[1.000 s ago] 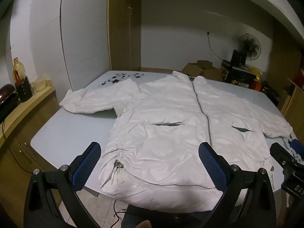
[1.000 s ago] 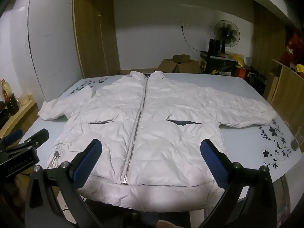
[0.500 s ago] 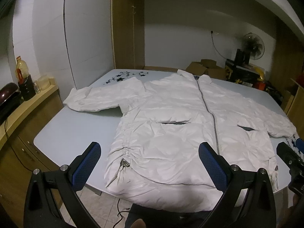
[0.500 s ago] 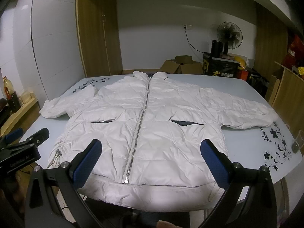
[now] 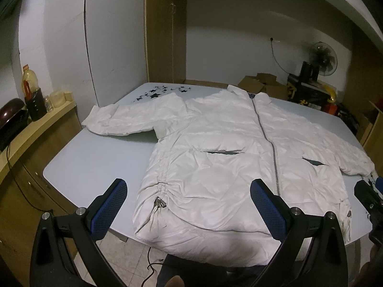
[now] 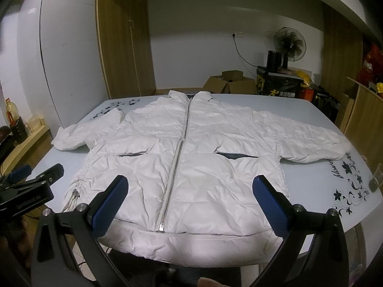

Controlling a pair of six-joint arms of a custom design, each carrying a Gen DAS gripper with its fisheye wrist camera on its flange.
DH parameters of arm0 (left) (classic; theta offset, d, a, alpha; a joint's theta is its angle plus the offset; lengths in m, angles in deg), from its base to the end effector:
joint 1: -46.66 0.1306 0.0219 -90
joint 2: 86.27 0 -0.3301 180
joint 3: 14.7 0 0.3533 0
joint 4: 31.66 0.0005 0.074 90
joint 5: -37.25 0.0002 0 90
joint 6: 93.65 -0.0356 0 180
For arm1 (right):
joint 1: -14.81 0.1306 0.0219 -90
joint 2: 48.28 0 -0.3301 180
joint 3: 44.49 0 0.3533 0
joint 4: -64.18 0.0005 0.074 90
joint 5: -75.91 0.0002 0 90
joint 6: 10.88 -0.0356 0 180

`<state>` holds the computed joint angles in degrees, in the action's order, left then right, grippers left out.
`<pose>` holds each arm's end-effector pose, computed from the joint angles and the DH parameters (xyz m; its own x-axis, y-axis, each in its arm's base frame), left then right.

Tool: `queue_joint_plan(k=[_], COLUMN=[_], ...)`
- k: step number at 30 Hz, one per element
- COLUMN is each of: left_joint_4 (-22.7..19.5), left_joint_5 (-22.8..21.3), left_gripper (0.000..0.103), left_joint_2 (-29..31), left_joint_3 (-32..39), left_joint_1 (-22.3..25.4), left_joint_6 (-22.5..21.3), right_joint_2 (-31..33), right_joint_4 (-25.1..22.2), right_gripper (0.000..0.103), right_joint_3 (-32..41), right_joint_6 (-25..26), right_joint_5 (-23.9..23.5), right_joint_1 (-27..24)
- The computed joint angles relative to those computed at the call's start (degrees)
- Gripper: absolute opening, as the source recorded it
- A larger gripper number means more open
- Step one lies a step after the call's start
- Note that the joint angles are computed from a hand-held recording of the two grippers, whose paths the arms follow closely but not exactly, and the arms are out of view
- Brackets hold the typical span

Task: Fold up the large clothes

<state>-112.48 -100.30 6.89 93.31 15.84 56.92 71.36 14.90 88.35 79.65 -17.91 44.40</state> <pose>0.3750 -0.1937 0.4611 -0.4618 -0.4090 -0.7870 -0.6400 0.7680 -0.0235 0.5361 0.3065 0.4335 -0.5071 -0.2986 -0.8085 -0.5442 0.8383 0.0318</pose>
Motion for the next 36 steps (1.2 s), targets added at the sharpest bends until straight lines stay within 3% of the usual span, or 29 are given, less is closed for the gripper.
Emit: queue_joint_plan(k=[36], left_joint_4=[-1.1], left_joint_5=[2.91], left_gripper=[0.103], left_joint_2=[0.59], left_joint_3=[-0.13], left_joint_1=[1.31], left_joint_6=[0.97], right_joint_2=[-0.27], right_joint_4=[0.26], right_gripper=[0.103], right_joint_3=[-0.49], right_joint_6=[-0.14], right_joint_5=[0.0], right_joint_1=[0.11])
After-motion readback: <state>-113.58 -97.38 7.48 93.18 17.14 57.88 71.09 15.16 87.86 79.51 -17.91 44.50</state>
